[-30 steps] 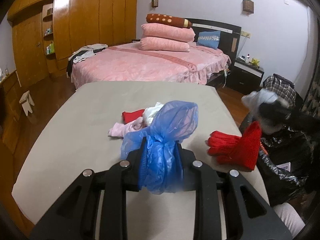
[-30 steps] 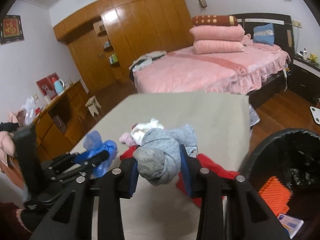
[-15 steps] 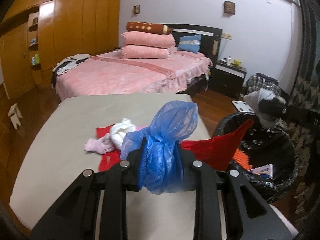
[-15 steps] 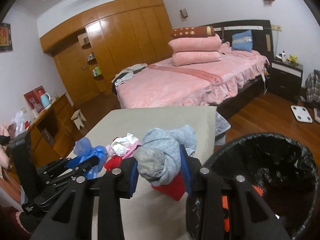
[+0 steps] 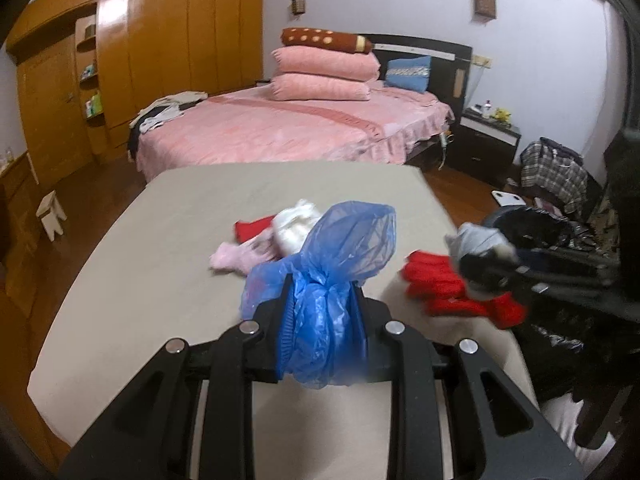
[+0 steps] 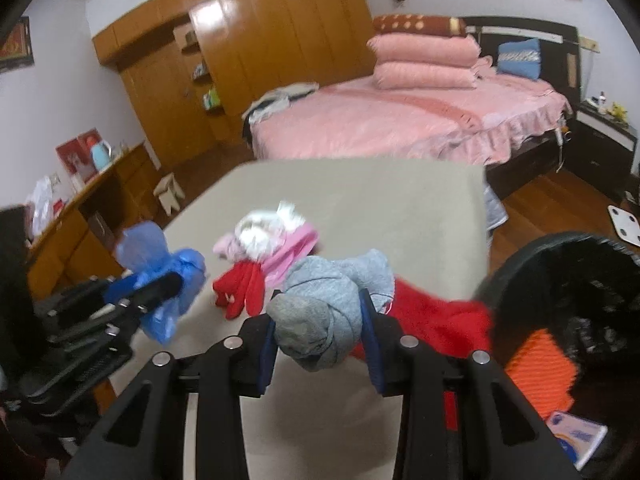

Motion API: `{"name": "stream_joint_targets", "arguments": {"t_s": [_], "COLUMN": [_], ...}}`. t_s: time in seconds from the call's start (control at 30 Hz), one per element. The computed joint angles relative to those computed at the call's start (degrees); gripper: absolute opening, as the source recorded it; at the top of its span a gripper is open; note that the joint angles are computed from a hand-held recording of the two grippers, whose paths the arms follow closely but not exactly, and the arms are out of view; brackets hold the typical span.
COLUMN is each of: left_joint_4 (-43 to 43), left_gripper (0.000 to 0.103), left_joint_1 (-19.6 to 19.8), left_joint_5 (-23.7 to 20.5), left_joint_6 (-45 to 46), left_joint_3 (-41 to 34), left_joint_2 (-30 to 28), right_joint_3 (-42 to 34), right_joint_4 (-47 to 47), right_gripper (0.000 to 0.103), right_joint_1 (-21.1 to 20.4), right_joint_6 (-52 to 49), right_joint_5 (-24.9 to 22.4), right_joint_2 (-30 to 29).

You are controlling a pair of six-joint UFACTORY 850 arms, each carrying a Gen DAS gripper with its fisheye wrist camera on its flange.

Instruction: Collect trash

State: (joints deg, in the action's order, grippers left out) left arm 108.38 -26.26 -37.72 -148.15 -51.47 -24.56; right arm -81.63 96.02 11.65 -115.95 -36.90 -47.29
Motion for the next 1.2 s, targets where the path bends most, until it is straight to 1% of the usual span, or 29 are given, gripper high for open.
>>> {"name": "stream_joint_targets", "arguments": {"t_s": [0.2, 0.23, 0.33, 0.43, 0.5, 0.6, 0.73, 0.9, 1.0, 1.1, 1.13, 1.2], "left_joint_4": [2.41, 2.70, 3.87, 4.69, 5.97, 6.92, 7.88, 8.15, 8.08, 7.74, 7.60, 7.22], "left_gripper": [0.024, 0.024, 0.024, 0.024, 0.024, 0.024, 0.024, 0.024, 0.024, 0.024, 0.024, 0.024], "left_joint_1": [2.00, 2.30, 3.50, 4.44, 4.91, 5.02, 4.91, 5.12, 5.23, 5.24, 5.21, 5.00], "left_joint_5": [0.87, 1.01, 1.77, 2.22, 2.15, 2.12, 2.02, 1.67, 1.44, 1.30, 1.21, 0.99], "left_joint_6": [-3.08, -3.36, -4.77, -5.68, -6.87, -7.66, -8.76, -9.31, -9.37, -9.20, -9.09, -8.69], "left_joint_3": [1.71, 1.83, 2.05, 2.30, 2.89, 3.36, 3.58, 3.46, 3.81, 3.89, 3.92, 3.91], "left_joint_2": [-1.42, -1.69, -2.55, -3.05, -3.06, -2.99, -2.96, -2.99, -2.69, -2.50, -2.40, -2.18], "right_joint_3": [-2.52, -3.25, -3.56, -1.68, -0.94, 0.98, 3.63, 0.92, -1.17, -4.17, -4.65, -5.06], "right_joint_4": [-1.68, -3.45, -6.83, -7.51, -8.08, -9.50, -5.20, -1.89, -1.13, -4.12, -5.44, -6.23], "right_gripper": [0.037, 0.037, 0.048, 0.056, 0.064, 0.068, 0.068, 0.068, 0.068, 0.068, 0.067, 0.054], "right_joint_1": [2.32, 2.57, 2.67, 2.54, 2.29, 1.32, 0.93, 2.36, 3.62, 5.03, 5.18, 5.37], "right_joint_6": [2.63, 4.38, 7.10, 5.89, 6.64, 8.72, 4.01, 1.93, 1.60, 4.45, 5.54, 5.60], "right_joint_5": [3.56, 3.80, 3.15, 3.64, 4.12, 4.05, 5.07, 5.12, 7.79, 11.24, 11.54, 11.64], "right_joint_2": [-3.51, -4.17, -4.40, -2.97, -2.42, -1.19, 0.37, -1.12, -2.56, -4.97, -5.38, -5.76]}}
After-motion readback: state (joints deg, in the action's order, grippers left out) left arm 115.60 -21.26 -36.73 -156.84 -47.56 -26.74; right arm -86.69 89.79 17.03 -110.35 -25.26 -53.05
